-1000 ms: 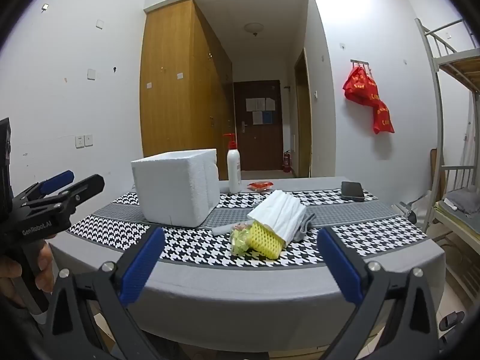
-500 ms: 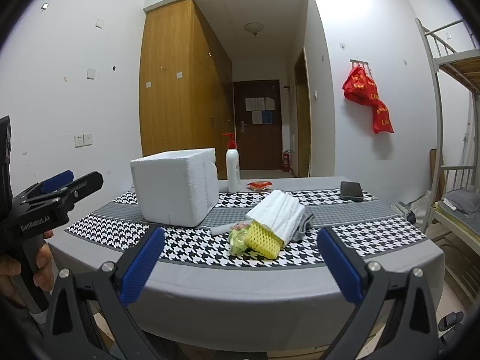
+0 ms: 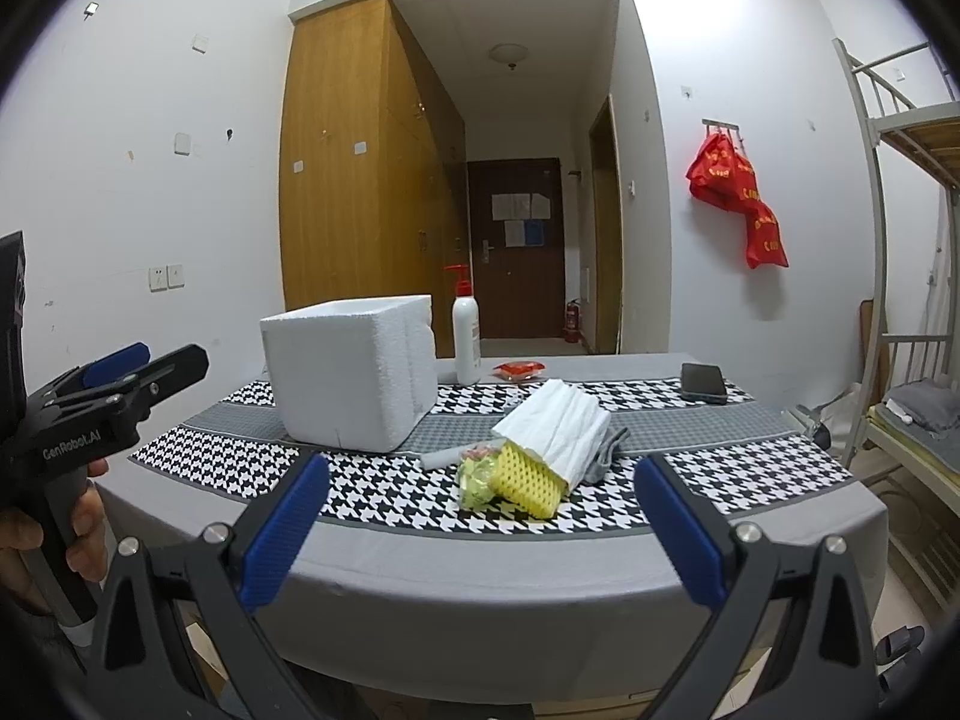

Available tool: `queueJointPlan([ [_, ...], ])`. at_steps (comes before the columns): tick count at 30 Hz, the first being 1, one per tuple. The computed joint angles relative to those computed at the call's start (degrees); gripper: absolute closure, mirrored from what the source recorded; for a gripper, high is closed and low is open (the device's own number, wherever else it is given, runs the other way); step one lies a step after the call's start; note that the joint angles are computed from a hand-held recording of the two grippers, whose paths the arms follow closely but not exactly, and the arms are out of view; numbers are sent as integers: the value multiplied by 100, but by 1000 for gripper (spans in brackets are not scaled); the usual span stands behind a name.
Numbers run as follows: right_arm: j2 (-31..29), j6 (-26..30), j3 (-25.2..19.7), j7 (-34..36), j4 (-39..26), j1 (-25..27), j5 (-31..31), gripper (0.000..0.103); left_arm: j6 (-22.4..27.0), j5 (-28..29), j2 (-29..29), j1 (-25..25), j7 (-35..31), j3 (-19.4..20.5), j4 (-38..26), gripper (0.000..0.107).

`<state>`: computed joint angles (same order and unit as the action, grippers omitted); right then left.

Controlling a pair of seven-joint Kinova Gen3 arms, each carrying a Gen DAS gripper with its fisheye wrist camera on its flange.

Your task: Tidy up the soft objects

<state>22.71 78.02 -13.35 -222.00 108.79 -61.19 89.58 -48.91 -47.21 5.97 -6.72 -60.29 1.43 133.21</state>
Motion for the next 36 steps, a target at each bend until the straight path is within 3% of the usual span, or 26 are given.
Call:
queueJointPlan([
  [36, 22, -25, 44, 65, -51, 38, -54, 0, 139, -185, 55, 55, 129, 62, -211, 5],
])
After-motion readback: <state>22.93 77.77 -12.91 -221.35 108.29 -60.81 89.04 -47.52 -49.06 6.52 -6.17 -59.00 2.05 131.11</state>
